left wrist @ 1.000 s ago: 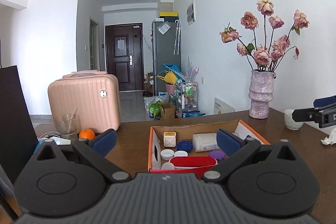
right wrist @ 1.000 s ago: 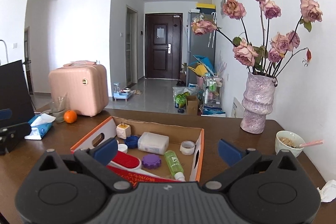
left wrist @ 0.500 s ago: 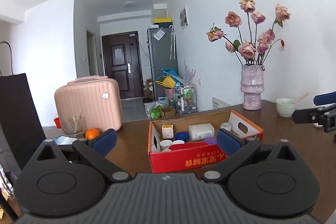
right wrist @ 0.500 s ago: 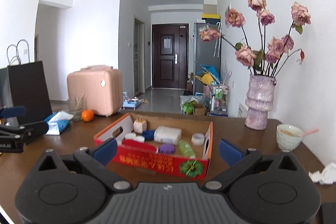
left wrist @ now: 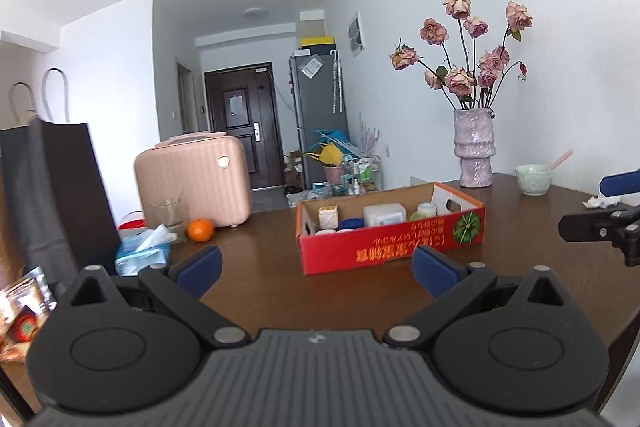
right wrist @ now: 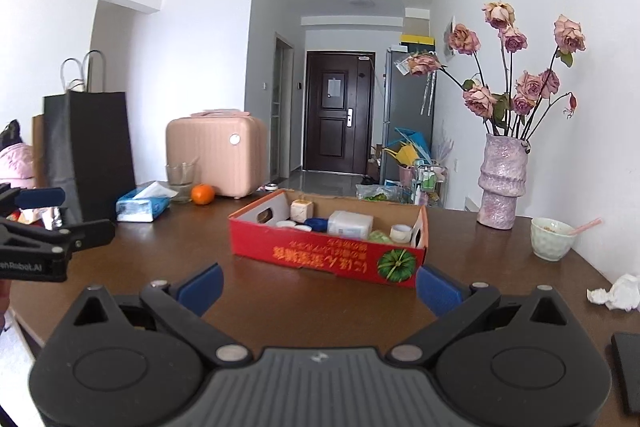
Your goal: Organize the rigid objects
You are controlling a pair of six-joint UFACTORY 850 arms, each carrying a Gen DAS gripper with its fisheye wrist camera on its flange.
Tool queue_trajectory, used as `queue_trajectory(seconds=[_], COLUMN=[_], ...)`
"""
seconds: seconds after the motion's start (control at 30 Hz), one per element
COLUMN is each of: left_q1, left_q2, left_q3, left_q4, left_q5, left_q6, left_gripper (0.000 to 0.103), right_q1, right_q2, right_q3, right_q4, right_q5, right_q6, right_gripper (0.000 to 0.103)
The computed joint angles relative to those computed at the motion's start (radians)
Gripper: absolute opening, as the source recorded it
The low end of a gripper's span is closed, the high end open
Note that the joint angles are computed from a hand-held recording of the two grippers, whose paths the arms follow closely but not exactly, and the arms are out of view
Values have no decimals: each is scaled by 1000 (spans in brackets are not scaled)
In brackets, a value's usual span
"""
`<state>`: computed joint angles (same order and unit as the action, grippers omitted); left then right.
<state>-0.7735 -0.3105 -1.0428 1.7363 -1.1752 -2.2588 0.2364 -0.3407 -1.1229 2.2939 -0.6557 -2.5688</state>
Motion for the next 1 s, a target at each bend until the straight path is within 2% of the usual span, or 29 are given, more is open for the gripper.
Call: queue_trajectory(seconds=[0.13,0.27,0.33,0.5,1.0], left_q1=[-50,-74,-79,-75,-87], left_q2=[20,52,52,58,46], left_q3=[46,99,116,131,107], left_q4=[-62,-96,-113,-139,-144], left_q5=[-47,0,7,49,10], left_q6=[-44,-140,-159,-151,-108], left_gripper=[103,103,103,103,103], right_q1=[-1,-11,-16,-26,-30], right_q2=[58,98,106,111,99], right_q3=[100,185,205,229,234], right_q4=[59,74,65,100,184], right_q5=[-26,-47,-32,-20,-71], right_q6=[-74,-85,-102,-113,-131], right_gripper=[103,103,103,103,103])
